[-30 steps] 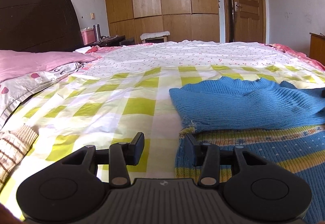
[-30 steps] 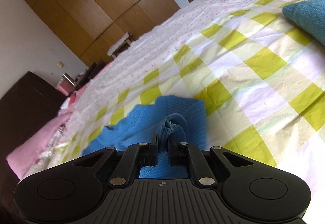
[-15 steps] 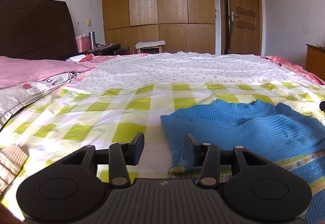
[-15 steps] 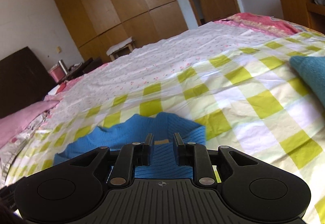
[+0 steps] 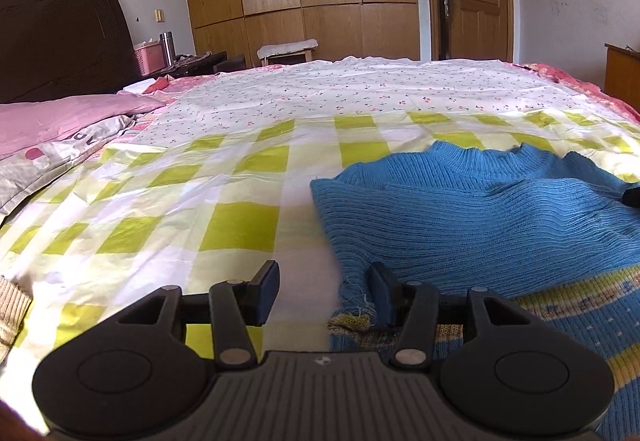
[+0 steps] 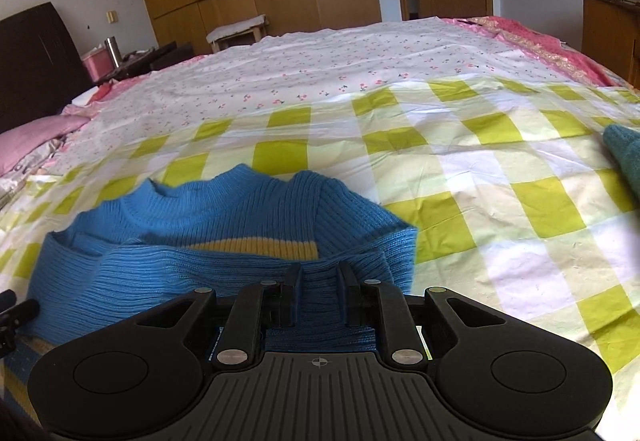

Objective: Fold small clothes
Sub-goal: 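Move both grippers back toward the sweater hem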

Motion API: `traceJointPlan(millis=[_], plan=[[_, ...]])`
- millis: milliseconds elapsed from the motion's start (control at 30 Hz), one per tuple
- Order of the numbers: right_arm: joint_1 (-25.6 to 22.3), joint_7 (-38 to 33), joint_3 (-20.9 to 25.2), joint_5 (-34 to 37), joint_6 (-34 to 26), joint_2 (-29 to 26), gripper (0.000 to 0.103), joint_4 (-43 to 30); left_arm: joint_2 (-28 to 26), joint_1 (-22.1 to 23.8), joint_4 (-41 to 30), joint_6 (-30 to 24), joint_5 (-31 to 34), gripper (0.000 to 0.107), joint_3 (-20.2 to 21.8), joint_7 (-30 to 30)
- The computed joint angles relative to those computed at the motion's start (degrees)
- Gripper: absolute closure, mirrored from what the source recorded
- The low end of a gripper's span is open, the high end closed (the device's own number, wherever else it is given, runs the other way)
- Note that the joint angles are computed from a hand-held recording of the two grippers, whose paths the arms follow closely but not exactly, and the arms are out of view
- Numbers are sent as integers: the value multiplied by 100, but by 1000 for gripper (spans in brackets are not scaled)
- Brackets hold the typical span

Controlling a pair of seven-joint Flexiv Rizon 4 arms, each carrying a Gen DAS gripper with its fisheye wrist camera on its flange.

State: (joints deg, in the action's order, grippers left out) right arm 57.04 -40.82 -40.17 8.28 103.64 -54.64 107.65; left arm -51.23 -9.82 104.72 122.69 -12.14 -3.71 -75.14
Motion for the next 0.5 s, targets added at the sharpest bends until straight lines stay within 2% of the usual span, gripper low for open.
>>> traceJointPlan(millis=[133, 200, 267, 400, 500], plan=[[133, -90, -9, 159, 247, 193, 83, 299, 178, 182, 269, 124, 176, 52, -123, -157], [265, -232, 12, 283, 392, 383, 79, 592, 329, 317, 520, 203, 331, 52, -174, -259], [294, -423, 190, 380, 535, 643, 70, 898, 493, 483, 808, 252, 513, 52, -238, -380], [369, -744, 603, 621, 671, 1148, 69, 1492, 921, 992, 1510, 100, 996, 52, -488, -747], [464, -877, 864, 826, 742, 1463, 69, 1880, 1182, 1203, 1989, 100, 1263, 52, -537, -994]])
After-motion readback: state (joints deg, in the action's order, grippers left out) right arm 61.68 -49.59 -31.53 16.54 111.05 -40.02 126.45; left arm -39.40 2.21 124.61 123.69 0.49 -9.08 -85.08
